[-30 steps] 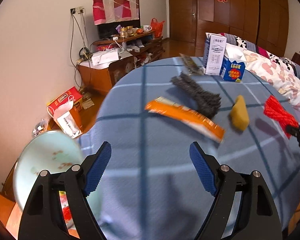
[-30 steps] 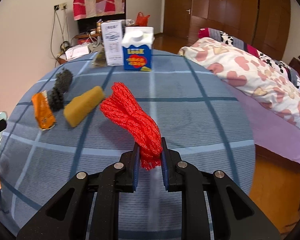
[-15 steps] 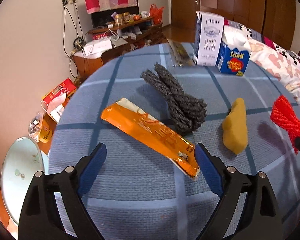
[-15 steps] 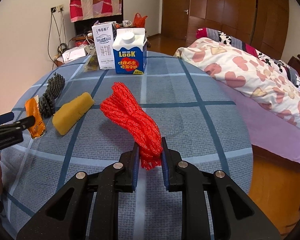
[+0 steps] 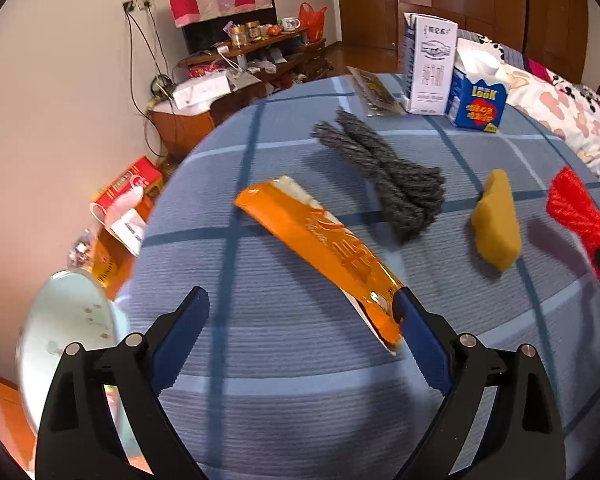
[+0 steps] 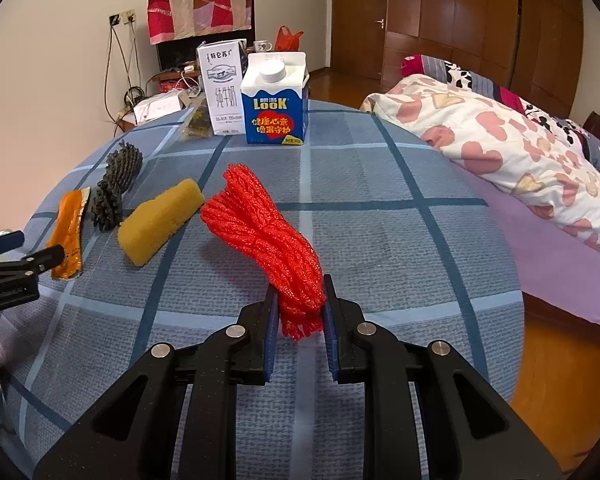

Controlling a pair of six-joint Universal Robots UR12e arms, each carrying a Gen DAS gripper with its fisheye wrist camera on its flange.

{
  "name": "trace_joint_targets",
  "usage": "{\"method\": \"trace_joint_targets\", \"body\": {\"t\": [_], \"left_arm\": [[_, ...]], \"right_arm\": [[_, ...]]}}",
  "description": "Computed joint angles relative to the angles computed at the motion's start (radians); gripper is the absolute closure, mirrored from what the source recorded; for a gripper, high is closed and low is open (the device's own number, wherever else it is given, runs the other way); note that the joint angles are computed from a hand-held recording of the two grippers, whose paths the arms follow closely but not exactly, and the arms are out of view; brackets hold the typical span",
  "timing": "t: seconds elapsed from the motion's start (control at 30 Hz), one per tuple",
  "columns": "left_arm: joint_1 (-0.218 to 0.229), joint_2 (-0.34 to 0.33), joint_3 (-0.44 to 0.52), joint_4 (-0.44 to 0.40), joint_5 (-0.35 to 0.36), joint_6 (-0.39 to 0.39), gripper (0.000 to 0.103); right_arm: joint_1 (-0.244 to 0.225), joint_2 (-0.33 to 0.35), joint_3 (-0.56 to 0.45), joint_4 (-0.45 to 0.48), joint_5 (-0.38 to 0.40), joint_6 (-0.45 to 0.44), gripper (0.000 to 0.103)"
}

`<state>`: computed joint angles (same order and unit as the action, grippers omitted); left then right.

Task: Collect trash
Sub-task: 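Grasp the orange snack wrapper with the left gripper and lift it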

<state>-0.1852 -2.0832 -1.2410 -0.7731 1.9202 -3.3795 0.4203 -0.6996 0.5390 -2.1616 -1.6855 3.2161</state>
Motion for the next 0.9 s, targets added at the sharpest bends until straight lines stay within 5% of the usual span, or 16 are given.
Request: {"method": "trace_joint_targets", "body": {"t": [0.37, 0.57, 0.63, 0.7, 0.73, 0.8, 0.9], "left_arm": [[0.027, 0.069, -0.089, 0.058, 0.02, -0.017, 0.012], [0.015, 0.044, -0.064, 0.061, 0.009, 0.004, 0.013], [0.019, 0.035, -0.057, 0.038, -0.01, -0.003, 0.02], [0.027, 0.032, -0.055, 0.014, -0.061, 0.007, 0.043], [0.026, 0.033, -0.06, 0.022, -0.058, 0.014, 0.044], [0.032, 0.041, -0.071, 0.035, -0.109, 0.04, 0.078], [0.03, 0.044, -0.077, 0.048, -0.106, 0.07, 0.084]], "right_arm": [[0.006, -0.004, 0.014, -0.017, -0.005, -0.002, 0.082], [0.012, 0.0, 0.008, -0.019, -0.018, -0.012, 0.082], [0.012, -0.003, 0.013, -0.024, -0.017, -0.01, 0.082], [0.013, -0.006, 0.021, -0.036, -0.021, -0.011, 0.082], [0.013, -0.006, 0.021, -0.039, -0.022, -0.013, 0.082], [0.014, -0.007, 0.025, -0.046, -0.021, -0.015, 0.082], [0.015, -0.009, 0.028, -0.05, -0.014, -0.013, 0.082]]}}
